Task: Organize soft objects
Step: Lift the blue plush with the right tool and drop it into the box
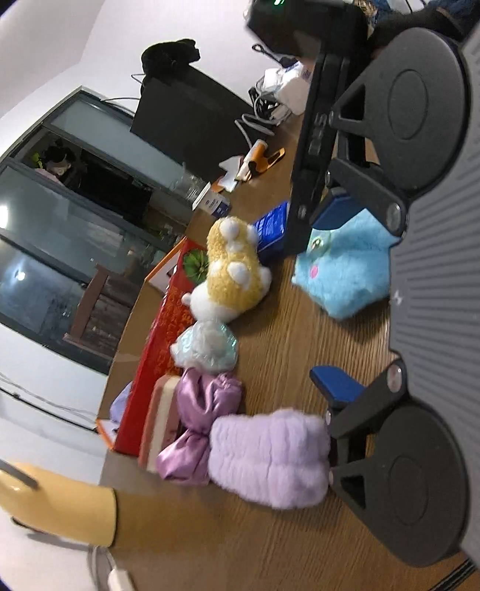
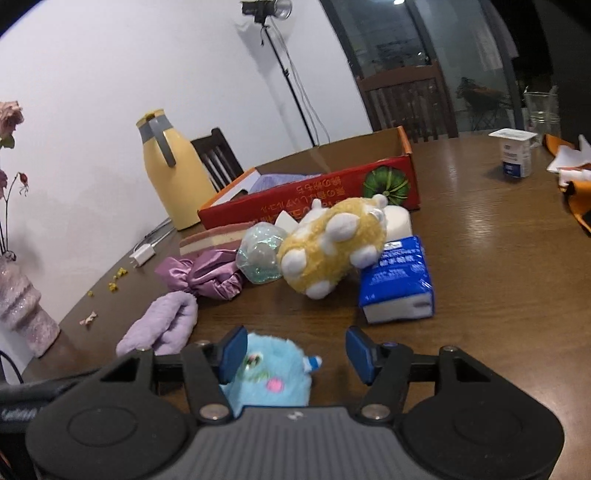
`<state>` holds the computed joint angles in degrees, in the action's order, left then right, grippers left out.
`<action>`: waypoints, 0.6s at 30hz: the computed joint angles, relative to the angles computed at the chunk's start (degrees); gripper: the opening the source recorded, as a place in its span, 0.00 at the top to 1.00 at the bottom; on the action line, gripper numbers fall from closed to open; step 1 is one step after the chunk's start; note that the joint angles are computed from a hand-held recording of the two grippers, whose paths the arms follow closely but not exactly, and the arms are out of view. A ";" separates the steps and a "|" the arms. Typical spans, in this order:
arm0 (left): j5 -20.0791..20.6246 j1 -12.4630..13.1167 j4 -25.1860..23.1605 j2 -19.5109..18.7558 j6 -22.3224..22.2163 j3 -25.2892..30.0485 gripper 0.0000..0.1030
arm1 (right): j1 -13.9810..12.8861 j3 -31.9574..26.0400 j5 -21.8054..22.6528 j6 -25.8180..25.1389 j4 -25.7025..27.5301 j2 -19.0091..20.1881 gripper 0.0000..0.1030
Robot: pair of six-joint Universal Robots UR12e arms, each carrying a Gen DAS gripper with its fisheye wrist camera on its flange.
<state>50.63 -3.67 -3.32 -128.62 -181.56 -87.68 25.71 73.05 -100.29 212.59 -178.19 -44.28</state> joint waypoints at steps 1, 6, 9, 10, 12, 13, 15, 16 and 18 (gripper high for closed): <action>-0.04 -0.07 -0.80 -0.25 -0.14 0.36 0.32 | -0.20 -0.65 1.11 0.20 1.09 0.29 0.49; -3.32 0.75 -6.87 -0.64 -1.15 1.52 0.65 | 0.42 -0.30 1.92 -0.06 -0.45 0.35 0.78; -4.43 1.29 -6.87 0.11 -0.96 0.33 0.70 | 1.00 2.67 1.31 2.74 -2.91 -1.06 0.81; -4.56 1.41 -7.03 0.50 -0.62 -0.18 0.71 | 1.17 3.69 1.23 4.12 -3.73 -1.54 0.81; -5.22 1.65 -6.98 1.27 -0.56 -1.23 0.71 | 1.63 5.56 1.08 6.60 -5.14 -2.44 0.83; -5.54 1.77 -6.61 1.64 -0.60 -1.85 0.70 | 2.06 6.35 0.27 7.06 -5.67 -2.82 0.83; -5.67 1.84 -6.48 2.21 -1.09 -2.66 0.64 | 2.71 7.36 -1.19 7.70 -6.13 -3.31 0.83; -6.95 2.00 -6.09 2.27 -0.40 -2.96 0.56 | 2.92 7.82 -1.84 7.85 -6.32 -3.51 0.80; -7.89 2.02 -5.24 2.32 0.66 -3.36 0.43 | 2.88 8.44 -1.72 7.96 -7.54 -3.55 0.80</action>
